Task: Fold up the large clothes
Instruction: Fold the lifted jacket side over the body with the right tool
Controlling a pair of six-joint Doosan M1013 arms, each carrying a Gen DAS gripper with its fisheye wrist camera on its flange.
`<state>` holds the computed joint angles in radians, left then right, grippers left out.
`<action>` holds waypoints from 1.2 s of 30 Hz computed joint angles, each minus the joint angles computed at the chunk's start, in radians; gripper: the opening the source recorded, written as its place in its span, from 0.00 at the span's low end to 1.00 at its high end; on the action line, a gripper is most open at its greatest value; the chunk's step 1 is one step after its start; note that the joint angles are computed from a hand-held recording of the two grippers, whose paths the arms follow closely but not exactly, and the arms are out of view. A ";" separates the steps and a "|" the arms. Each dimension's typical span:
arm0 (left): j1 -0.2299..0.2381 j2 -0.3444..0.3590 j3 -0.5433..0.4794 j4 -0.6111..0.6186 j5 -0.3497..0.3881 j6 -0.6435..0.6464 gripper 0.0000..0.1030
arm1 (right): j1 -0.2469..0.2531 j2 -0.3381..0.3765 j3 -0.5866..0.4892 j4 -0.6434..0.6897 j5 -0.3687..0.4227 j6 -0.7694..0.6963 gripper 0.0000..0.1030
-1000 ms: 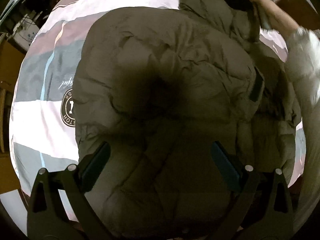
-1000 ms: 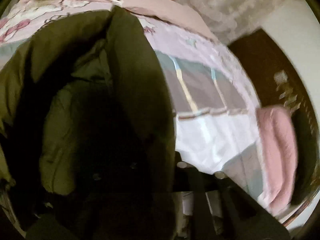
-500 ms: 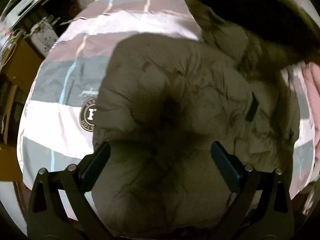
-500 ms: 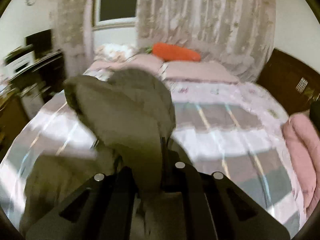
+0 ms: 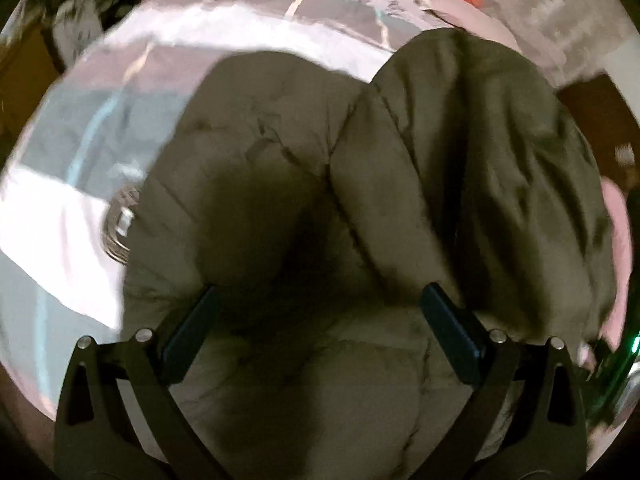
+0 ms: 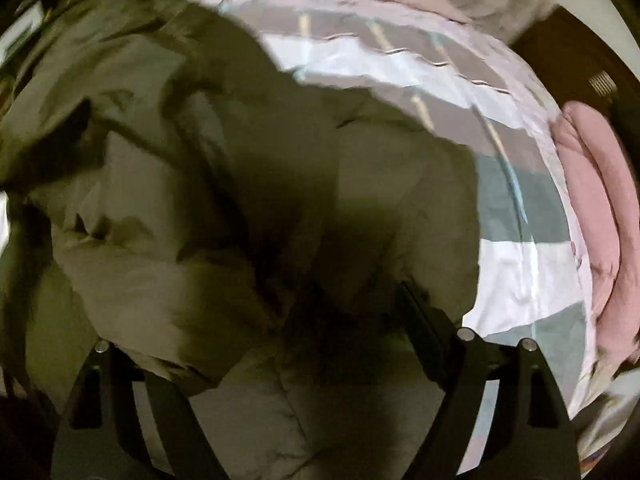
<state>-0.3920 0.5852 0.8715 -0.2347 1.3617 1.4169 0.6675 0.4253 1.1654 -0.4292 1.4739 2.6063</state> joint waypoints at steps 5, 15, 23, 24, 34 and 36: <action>0.024 0.051 -0.013 -0.255 0.010 -0.095 0.98 | 0.034 0.009 -0.017 -0.131 0.032 -0.064 0.81; -0.015 0.050 -0.027 -0.335 -0.061 -0.031 0.97 | 0.129 0.131 -0.016 -0.499 0.072 -0.489 0.81; 0.040 0.001 0.011 -0.637 -0.185 0.132 0.98 | -0.001 -0.110 0.153 -0.105 -0.447 0.142 0.82; 0.042 0.000 0.014 -0.664 -0.182 0.145 0.98 | -0.032 -0.130 0.188 0.004 -0.509 0.174 0.82; 0.001 0.045 -0.015 -0.698 0.112 0.115 0.98 | -0.033 -0.123 0.188 0.011 -0.529 0.341 0.82; -0.013 0.051 -0.009 -0.704 0.154 0.114 0.98 | -0.031 -0.136 0.208 -0.022 -0.563 0.359 0.82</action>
<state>-0.4046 0.6365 0.8624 -0.9382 1.5161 1.5306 0.6365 0.2890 1.3733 -0.4509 0.9104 2.9648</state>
